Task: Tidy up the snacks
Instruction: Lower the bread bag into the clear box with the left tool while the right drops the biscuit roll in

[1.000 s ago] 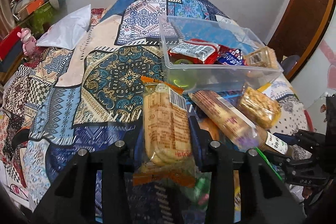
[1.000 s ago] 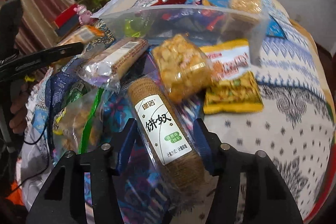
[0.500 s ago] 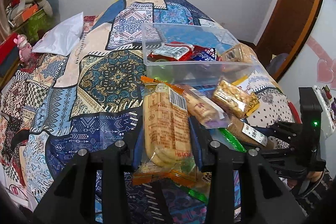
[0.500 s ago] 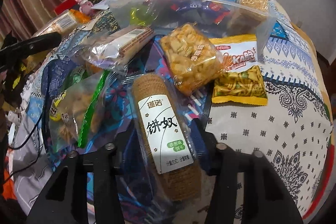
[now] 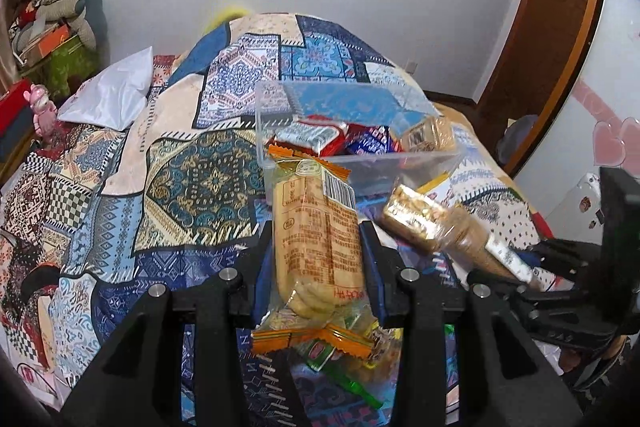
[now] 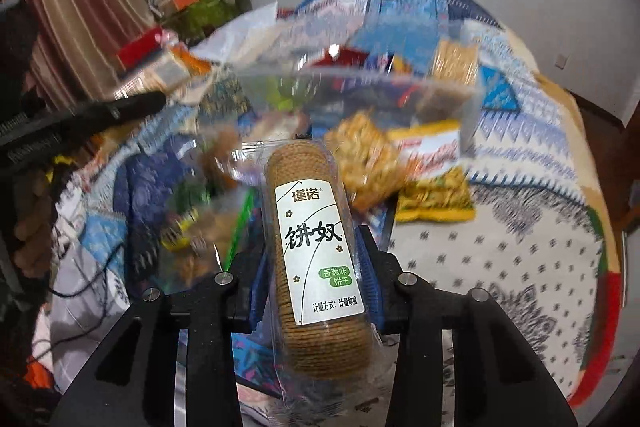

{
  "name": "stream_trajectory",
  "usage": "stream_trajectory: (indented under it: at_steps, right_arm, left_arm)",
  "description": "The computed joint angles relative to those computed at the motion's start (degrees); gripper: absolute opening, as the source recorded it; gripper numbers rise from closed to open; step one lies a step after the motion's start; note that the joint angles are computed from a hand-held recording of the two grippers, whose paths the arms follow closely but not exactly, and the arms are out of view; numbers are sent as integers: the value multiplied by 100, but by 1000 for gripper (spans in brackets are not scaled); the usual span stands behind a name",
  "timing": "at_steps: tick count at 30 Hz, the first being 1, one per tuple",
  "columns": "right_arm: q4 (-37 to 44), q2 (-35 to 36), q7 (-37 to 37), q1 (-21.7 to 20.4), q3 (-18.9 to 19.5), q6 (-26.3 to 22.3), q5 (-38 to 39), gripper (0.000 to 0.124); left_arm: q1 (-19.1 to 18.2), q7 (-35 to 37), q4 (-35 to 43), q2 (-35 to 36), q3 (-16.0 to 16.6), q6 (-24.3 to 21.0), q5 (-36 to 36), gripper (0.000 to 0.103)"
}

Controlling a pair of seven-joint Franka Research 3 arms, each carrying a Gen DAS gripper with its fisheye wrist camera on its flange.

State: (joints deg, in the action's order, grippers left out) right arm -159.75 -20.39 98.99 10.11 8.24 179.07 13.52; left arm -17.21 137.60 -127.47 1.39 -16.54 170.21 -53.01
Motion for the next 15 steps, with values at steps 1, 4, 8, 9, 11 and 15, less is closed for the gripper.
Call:
stream_trajectory:
  at_steps: [1,4,8,9,11,15]
  right_arm:
    - [-2,-45,47,-110,84,31,-42,36]
    - [40,-151,198,-459,308,129,-181,36]
    - [271,-30,454,-1153,789,330,-402,36]
    - [331,12,508,-1332,910,378,-466,36]
    - [409,63,583,-1594,1066,468,-554,36]
    - [751,414,575,-1888,1174,598,-631,36]
  left_arm:
    - [-1,19,34,13,-4,-6,-28,39]
    - [5,17,189,93,-30,4,-35,39]
    - [59,-57,476,276,-119,77,134,39]
    - [81,-89,584,353,-151,104,208,39]
    - [150,-192,744,482,-230,138,368,39]
    - [291,-572,1129,840,-370,173,905,39]
